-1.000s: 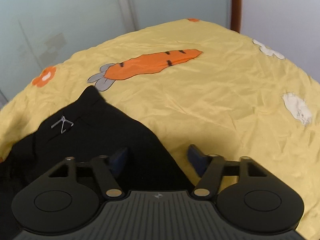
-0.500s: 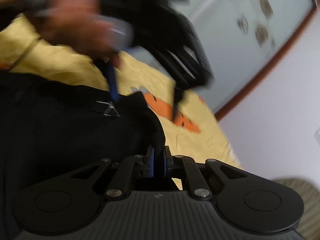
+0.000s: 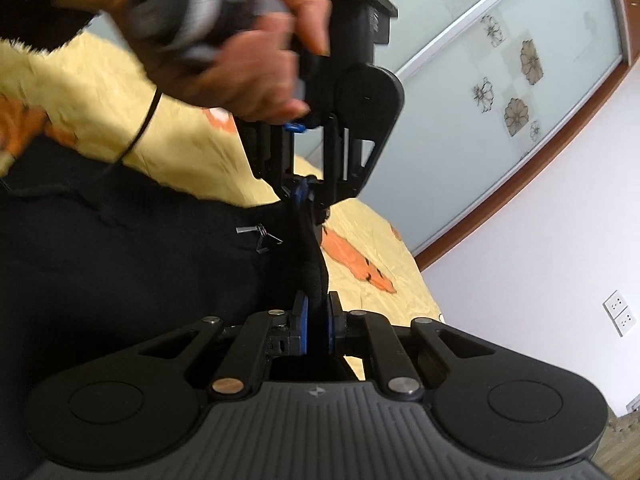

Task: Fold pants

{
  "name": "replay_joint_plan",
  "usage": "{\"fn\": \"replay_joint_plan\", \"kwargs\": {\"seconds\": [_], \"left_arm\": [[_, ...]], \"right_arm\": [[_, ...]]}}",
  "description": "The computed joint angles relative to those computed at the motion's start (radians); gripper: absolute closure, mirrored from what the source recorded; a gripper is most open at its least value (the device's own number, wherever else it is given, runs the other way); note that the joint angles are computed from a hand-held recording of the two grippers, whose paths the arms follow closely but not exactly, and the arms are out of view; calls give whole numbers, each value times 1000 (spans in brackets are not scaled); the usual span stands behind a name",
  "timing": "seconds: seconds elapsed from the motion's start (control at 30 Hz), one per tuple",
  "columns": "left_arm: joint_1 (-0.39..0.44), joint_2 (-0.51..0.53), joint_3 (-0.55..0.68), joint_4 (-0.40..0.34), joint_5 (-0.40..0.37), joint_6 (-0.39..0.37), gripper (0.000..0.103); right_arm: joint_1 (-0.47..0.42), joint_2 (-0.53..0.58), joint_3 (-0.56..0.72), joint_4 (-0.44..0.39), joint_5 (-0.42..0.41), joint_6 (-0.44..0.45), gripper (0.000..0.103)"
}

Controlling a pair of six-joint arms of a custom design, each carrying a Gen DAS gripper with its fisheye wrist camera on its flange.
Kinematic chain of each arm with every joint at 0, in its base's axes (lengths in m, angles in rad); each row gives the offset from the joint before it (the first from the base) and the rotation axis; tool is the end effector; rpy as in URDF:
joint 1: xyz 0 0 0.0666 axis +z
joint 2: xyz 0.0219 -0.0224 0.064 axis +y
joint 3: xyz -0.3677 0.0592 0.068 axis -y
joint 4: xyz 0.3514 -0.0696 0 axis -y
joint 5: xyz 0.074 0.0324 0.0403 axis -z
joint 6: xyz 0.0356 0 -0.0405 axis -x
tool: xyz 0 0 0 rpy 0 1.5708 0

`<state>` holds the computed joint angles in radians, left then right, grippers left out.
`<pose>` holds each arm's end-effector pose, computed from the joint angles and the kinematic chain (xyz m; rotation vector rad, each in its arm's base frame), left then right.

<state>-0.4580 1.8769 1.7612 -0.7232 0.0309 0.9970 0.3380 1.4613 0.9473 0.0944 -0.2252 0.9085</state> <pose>0.5551 -0.2753 0.3385 -0.6597 2.4447 -0.6745 0.4263 0.1578 0.2863 -1.2716 1.5205 -0.1465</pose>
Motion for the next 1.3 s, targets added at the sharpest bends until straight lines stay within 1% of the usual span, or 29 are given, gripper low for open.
{"fn": "replay_joint_plan", "kwargs": {"seconds": [0.07,0.17,0.23,0.3,0.4,0.5,0.57,0.63,0.7,0.73,0.77,0.8,0.83,0.87,0.9,0.93,0.97,1.0,1.03,1.07,1.1,1.13,1.17,1.2,1.23,1.27,1.3], "left_arm": [[-38,-89,-107,30,-72,-52,98],[-90,-217,-275,80,-136,-76,98],[-124,-283,-367,103,-166,-73,98],[-153,-347,-459,120,-186,-50,98],[-187,-397,-552,123,-205,-15,98],[-192,-414,-616,129,-189,18,97],[-190,-427,-653,144,-176,54,97],[-201,-444,-672,149,-195,60,96],[-213,-445,-664,135,-219,51,95],[-215,-437,-654,122,-224,37,85],[-217,-424,-638,96,-230,23,78],[-222,-423,-631,84,-241,24,78],[-234,-424,-626,73,-259,21,76],[-255,-420,-604,40,-308,10,66],[-280,-421,-591,15,-370,-1,54],[-308,-421,-574,-8,-447,-9,49],[-332,-420,-559,-25,-511,-8,40],[-358,-419,-545,-44,-587,-6,36],[-386,-416,-526,-70,-674,0,32],[-408,-412,-510,-85,-740,-6,30],[-423,-409,-496,-83,-772,-29,29],[-435,-405,-482,-65,-776,-75,29],[-441,-398,-466,-39,-752,-135,26],[-443,-391,-458,4,-698,-213,23],[-441,-379,-450,58,-607,-312,22],[-437,-355,-431,99,-493,-413,21],[-434,-323,-399,109,-394,-491,21]], "right_arm": [[9,-47,-29,-25,-13,-13,94],[32,-133,-90,-79,-23,-23,94],[55,-185,-136,-112,-19,-12,94],[79,-229,-172,-155,-21,-20,94],[116,-269,-212,-204,-13,-40,94],[145,-280,-234,-228,-3,-89,94],[159,-274,-240,-220,8,-122,94],[169,-272,-240,-222,17,-151,94],[171,-270,-235,-240,13,-180,94],[173,-264,-244,-234,19,-181,95],[169,-259,-257,-224,26,-172,95],[172,-251,-261,-217,34,-175,94],[176,-246,-271,-192,42,-185,92],[180,-247,-287,-154,53,-194,90],[193,-252,-302,-124,84,-203,81],[206,-272,-326,-95,131,-205,67],[223,-308,-358,-62,181,-200,60],[222,-352,-391,-31,191,-188,47],[205,-430,-424,-41,167,-178,40],[170,-504,-444,-77,126,-178,40],[130,-566,-452,-130,97,-191,40],[87,-616,-456,-176,82,-212,39],[9,-656,-454,-218,46,-235,39],[-75,-666,-442,-254,1,-249,39],[-161,-672,-428,-294,-45,-258,39],[-262,-651,-405,-322,-94,-264,39],[-331,-622,-385,-330,-116,-272,39]]}}
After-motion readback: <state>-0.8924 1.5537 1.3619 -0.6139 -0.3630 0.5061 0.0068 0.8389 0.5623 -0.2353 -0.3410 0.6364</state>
